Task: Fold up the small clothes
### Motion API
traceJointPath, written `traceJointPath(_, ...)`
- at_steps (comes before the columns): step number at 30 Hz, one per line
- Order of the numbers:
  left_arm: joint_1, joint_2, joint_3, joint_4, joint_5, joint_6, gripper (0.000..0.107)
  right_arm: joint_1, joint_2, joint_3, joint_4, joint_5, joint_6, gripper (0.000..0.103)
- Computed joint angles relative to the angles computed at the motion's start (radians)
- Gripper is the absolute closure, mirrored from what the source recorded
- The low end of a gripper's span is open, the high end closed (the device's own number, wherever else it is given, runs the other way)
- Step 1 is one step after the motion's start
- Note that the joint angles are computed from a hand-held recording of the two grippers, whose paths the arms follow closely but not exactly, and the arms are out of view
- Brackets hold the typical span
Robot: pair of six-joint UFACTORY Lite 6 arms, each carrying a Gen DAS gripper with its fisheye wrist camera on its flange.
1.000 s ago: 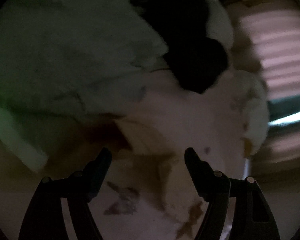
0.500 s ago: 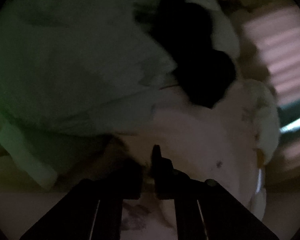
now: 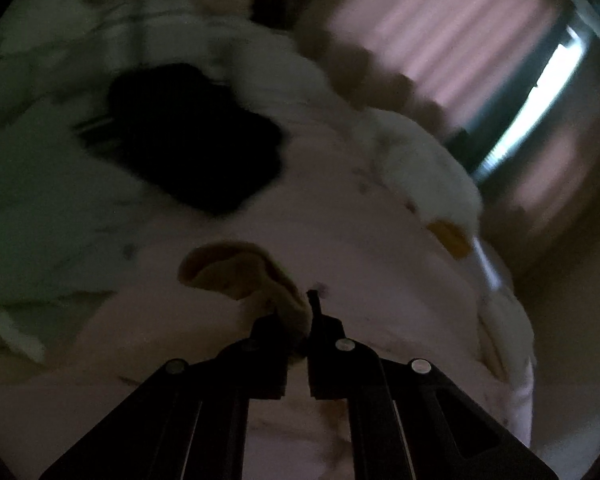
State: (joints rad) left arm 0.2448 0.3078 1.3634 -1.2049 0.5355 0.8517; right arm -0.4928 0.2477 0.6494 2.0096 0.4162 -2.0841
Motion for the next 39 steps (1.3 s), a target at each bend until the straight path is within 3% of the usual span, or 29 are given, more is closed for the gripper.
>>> traceJointPath(3, -0.159, -0.115, -0.102, 0.007, -0.065, -0.001, 0.102, -0.013, 0.01, 0.003, -0.017, 0.022, 0.014, 0.089)
traceJointPath(5, -0.31, -0.165, -0.152, 0.005, -0.174, -0.001, 0.102, -0.032, 0.022, 0.008, -0.046, 0.049, 0.038, 0.089)
traceJointPath(7, -0.468, -0.157, -0.158, -0.028, -0.22, 0.035, 0.102, -0.075, 0.048, 0.024, -0.117, 0.104, 0.097, 0.089)
traceJointPath(11, -0.732, -0.037, -0.073, -0.073, -0.349, 0.039, 0.102, -0.102, 0.065, 0.034, -0.158, 0.143, 0.132, 0.089)
traceJointPath(14, -0.896, 0.146, 0.09, 0.168, -0.431, -0.208, 0.102, -0.08, 0.05, 0.025, -0.128, 0.117, 0.106, 0.089)
traceJointPath(16, -0.957, 0.282, 0.226, 0.363, -0.424, -0.417, 0.102, -0.101, 0.062, 0.032, -0.156, 0.146, 0.131, 0.089)
traceJointPath(19, -0.992, 0.474, 0.459, 0.548, -0.283, -0.653, 0.101, -0.115, 0.079, 0.041, -0.169, 0.17, 0.14, 0.089)
traceJointPath(21, -0.989, 0.536, 0.524, 0.532, -0.202, -0.667, 0.088, -0.089, 0.06, 0.03, -0.136, 0.139, 0.116, 0.089)
traceJointPath(22, -0.977, 0.545, 0.537, 0.462, -0.148, -0.612, 0.076, -0.083, 0.054, 0.023, -0.121, 0.13, 0.099, 0.089)
traceJointPath(23, -0.971, 0.529, 0.511, 0.358, -0.13, -0.514, 0.059, -0.066, 0.043, 0.016, -0.095, 0.109, 0.078, 0.089)
traceJointPath(25, -0.944, 0.481, 0.447, 0.148, -0.103, -0.308, 0.04, -0.058, 0.041, 0.012, -0.074, 0.1, 0.057, 0.089)
traceJointPath(26, -0.932, 0.415, 0.367, 0.075, -0.121, -0.233, 0.035, -0.063, 0.045, 0.013, -0.078, 0.108, 0.059, 0.089)
traceJointPath(29, -0.882, 0.261, 0.212, 0.107, -0.174, -0.215, 0.032, -0.081, 0.057, 0.019, -0.1, 0.13, 0.076, 0.089)
traceJointPath(35, -0.772, 0.003, -0.163, 0.668, -0.317, -0.612, 0.032, -0.078, 0.044, -0.002, -0.08, 0.132, 0.056, 0.089)
traceJointPath(37, -0.72, -0.063, -0.289, 0.668, -0.336, -0.589, 0.032, -0.079, 0.036, -0.002, -0.104, 0.127, 0.077, 0.089)
traceJointPath(39, -0.639, -0.139, -0.43, 0.54, -0.337, -0.429, 0.032, -0.094, 0.022, 0.003, -0.175, 0.125, 0.136, 0.089)
